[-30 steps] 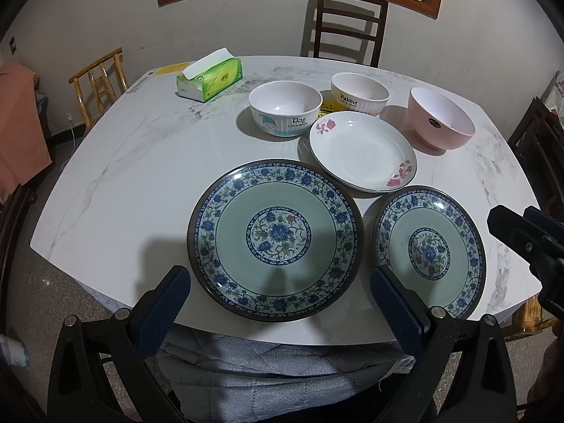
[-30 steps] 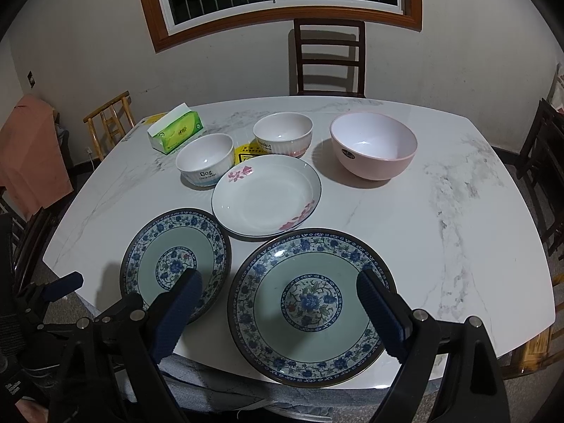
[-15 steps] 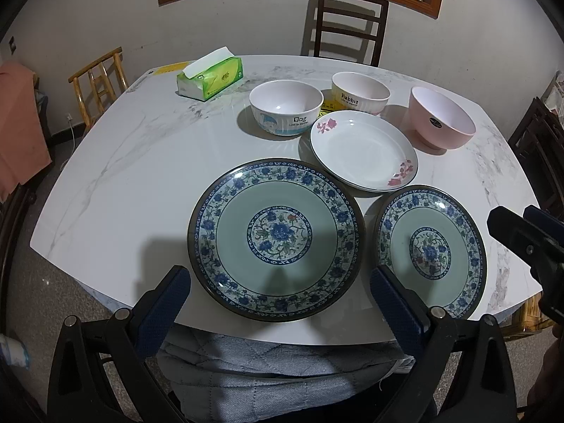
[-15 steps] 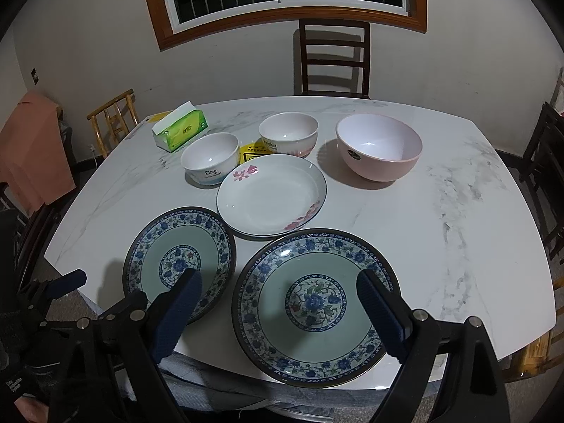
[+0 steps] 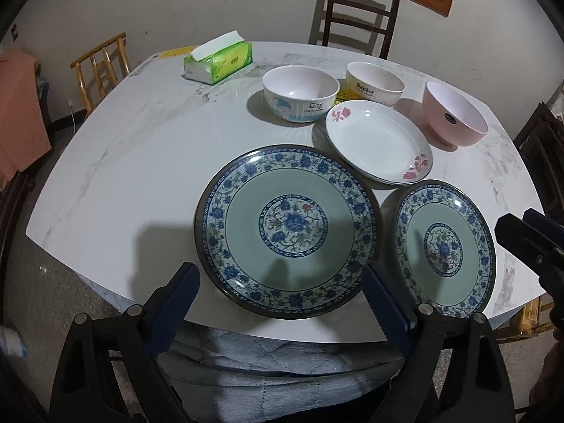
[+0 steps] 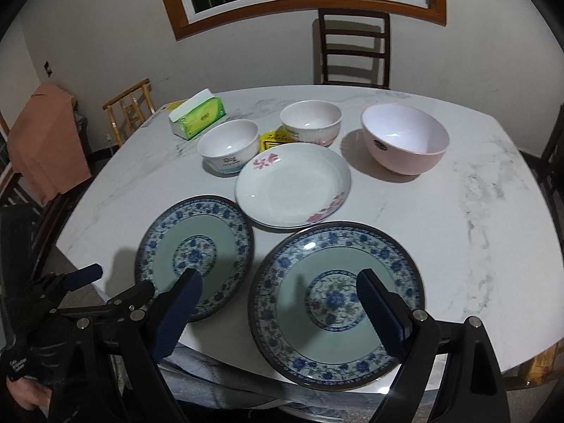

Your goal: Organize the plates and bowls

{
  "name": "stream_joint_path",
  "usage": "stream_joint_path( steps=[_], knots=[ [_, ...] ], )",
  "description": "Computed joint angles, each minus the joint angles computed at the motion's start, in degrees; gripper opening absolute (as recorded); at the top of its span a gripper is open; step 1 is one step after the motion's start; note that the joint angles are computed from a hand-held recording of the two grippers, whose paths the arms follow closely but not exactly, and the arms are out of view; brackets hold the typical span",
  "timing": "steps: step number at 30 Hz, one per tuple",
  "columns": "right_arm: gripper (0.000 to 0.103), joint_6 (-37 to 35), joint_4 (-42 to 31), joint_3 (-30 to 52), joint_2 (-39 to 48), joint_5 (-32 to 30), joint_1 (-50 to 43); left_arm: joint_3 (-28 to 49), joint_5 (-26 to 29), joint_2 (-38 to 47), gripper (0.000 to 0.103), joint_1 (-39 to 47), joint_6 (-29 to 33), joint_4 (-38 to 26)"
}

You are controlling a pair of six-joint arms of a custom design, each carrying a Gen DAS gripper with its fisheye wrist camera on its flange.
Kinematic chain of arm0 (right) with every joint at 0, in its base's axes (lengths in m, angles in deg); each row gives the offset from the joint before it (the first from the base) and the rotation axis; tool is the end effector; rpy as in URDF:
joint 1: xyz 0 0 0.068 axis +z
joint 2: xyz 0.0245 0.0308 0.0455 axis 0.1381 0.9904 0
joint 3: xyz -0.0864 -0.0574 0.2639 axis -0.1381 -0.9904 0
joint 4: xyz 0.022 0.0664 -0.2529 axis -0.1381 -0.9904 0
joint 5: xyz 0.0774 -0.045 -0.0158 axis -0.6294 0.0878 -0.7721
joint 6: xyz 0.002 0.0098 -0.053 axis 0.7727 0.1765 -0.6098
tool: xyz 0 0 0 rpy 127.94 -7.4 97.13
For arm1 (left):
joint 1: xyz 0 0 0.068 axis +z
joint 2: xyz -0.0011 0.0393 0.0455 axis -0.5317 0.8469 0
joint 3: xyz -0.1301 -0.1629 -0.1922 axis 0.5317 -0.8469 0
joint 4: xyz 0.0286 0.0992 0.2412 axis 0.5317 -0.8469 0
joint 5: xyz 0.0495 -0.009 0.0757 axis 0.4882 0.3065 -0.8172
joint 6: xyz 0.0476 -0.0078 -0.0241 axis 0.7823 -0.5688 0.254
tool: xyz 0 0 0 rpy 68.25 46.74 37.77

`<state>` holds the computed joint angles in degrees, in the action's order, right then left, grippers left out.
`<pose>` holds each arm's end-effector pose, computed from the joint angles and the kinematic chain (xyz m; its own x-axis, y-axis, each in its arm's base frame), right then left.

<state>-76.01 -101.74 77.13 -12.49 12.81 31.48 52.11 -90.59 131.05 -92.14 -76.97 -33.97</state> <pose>0.1900 0.0851 0.2794 -0.7842 -0.1470 -0.6028 -0.2985 0.9411 0.1588 0.1528 -0.2330 0.2555 -0.8553 -0.1764 -0.4873 -0.1832 0.9825 -0.0341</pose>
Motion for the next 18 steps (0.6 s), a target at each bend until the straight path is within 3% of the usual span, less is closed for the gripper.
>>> stream_joint_path(
  steps=[5,8,12,16,18],
  knots=[
    [0.087,-2.14,0.77,1.30,3.46,-4.91,-1.68,-3.21,1.35,-3.77,0.087,3.07,1.17,1.02],
    [0.076,-2.73,0.88,2.86,6.78,-8.06,-2.51,-5.73,2.95,-7.02,0.086,5.97,2.58,2.44],
    [0.067,-3.64,1.09,5.25,11.82,-12.26,-2.66,-9.73,6.07,-11.94,0.076,11.06,5.01,4.77],
    [0.048,-5.11,1.97,7.77,17.61,-16.86,-3.00,-13.26,10.04,-15.68,0.075,16.81,7.80,7.49],
    [0.045,-5.07,1.74,9.17,20.56,-18.83,-3.72,-14.76,11.94,-16.94,0.074,18.91,9.28,9.29]
  ],
)
